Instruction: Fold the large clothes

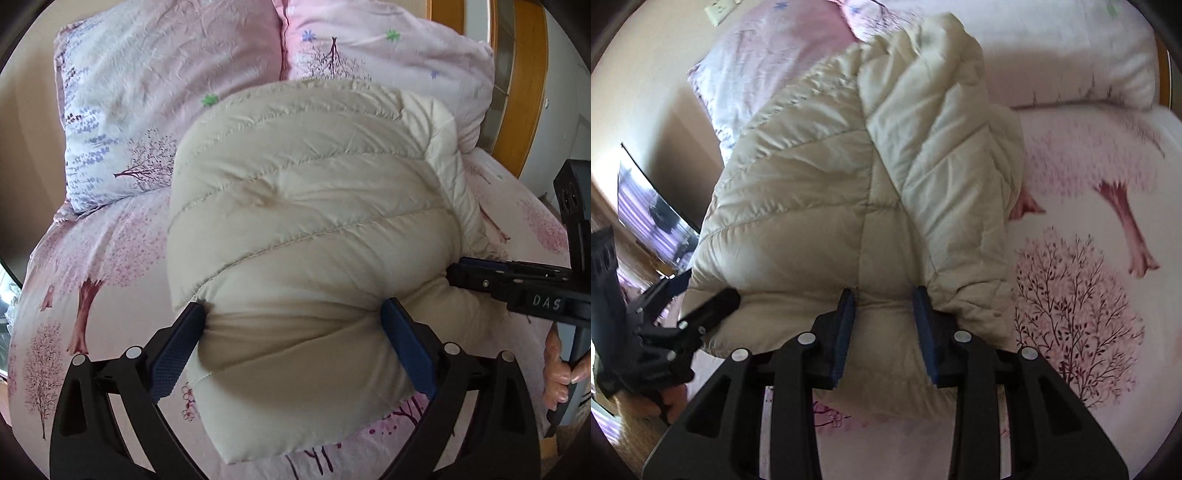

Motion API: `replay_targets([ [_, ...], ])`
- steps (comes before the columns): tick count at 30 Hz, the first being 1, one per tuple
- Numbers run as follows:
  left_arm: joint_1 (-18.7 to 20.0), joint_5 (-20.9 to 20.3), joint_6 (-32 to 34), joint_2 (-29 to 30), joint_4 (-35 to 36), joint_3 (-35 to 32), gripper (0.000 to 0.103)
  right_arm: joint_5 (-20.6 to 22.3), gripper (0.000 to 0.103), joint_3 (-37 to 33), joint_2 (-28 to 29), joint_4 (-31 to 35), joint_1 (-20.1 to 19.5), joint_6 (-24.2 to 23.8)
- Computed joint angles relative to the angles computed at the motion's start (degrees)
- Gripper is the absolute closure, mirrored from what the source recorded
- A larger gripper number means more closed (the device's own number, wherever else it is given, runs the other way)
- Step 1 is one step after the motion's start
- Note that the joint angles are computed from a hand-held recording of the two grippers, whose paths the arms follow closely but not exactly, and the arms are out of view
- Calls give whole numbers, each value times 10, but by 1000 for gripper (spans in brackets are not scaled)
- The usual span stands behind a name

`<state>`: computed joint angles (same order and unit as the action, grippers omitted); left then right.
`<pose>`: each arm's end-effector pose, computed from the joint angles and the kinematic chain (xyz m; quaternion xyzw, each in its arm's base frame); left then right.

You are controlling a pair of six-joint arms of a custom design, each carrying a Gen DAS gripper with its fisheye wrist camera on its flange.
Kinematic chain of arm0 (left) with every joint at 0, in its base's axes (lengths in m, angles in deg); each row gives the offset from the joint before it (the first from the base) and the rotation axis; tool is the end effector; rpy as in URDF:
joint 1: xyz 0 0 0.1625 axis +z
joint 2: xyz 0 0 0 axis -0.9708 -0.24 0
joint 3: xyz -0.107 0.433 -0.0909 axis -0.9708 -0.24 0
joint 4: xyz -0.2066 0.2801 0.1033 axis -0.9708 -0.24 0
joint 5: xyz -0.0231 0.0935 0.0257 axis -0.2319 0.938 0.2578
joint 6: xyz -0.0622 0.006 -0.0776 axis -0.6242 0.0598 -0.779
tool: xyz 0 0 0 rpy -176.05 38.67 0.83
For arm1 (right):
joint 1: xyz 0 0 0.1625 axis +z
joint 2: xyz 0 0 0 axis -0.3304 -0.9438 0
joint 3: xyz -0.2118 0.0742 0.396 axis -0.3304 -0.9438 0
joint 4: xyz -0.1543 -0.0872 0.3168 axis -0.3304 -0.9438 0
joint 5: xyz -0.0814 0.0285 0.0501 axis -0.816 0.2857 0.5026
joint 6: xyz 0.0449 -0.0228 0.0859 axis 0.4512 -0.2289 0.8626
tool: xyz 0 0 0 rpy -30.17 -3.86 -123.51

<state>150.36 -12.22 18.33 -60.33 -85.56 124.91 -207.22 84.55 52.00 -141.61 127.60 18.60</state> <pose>-0.0133 -0.6874 0.2438 0.3610 0.8599 -0.2584 0.2520 0.3020 -0.6521 -0.0930 0.0309 -0.9214 0.3361 0.1929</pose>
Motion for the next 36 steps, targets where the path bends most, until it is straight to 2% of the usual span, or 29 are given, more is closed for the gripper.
replay_targets([
  [4,-1,8,3,6,-13,2,3,-10,70,-6,-15,42,9,24],
  [5,-1,8,3,6,-15,3,3,-1,69,-9,-22,27,11,19],
  [6,-1,7,1,5,-13,3,3,2,65,-12,-24,-2,13,8],
  [7,-1,7,-1,5,-10,2,3,-10,50,-24,-23,-25,16,0],
  [9,-2,8,-1,5,-8,2,3,-44,37,-72,-15,-55,18,-13],
  [10,-2,8,-1,4,-7,1,3,-58,37,-108,-11,-38,14,-6],
  [12,-2,8,-2,4,-8,2,3,-50,37,-147,-10,1,1,23],
  [14,-2,6,-5,4,-6,1,3,-28,44,-181,-6,40,-16,60],
  [16,-3,5,-9,4,-6,1,2,11,86,-195,-7,82,-34,94],
  [17,-3,5,-9,5,-8,2,2,26,88,-203,-5,100,-42,117],
  [18,-4,5,-9,5,-9,1,1,18,92,-209,-1,109,-45,130],
  [22,-13,3,19,7,-51,21,1,-50,94,-234,12,180,-51,206],
  [24,-20,10,35,10,-78,32,1,-72,93,-257,21,214,-49,221],
  [26,-27,26,48,12,-105,44,1,-85,88,-280,29,238,-43,200],
  [27,-30,33,48,10,-109,49,1,-88,82,-276,27,232,-39,185],
  [28,-31,36,47,9,-111,51,1,-94,73,-267,24,219,-35,175],
  [30,-33,40,46,3,-120,59,1,-112,58,-219,13,143,-18,127],
  [32,-36,45,49,-6,-140,72,1,-105,57,-156,1,47,0,63],
  [34,-36,41,51,-13,-155,82,1,-73,58,-90,-10,-25,12,22],
  [36,-37,37,47,-19,-162,90,1,-58,58,-56,-13,-48,20,5],
])
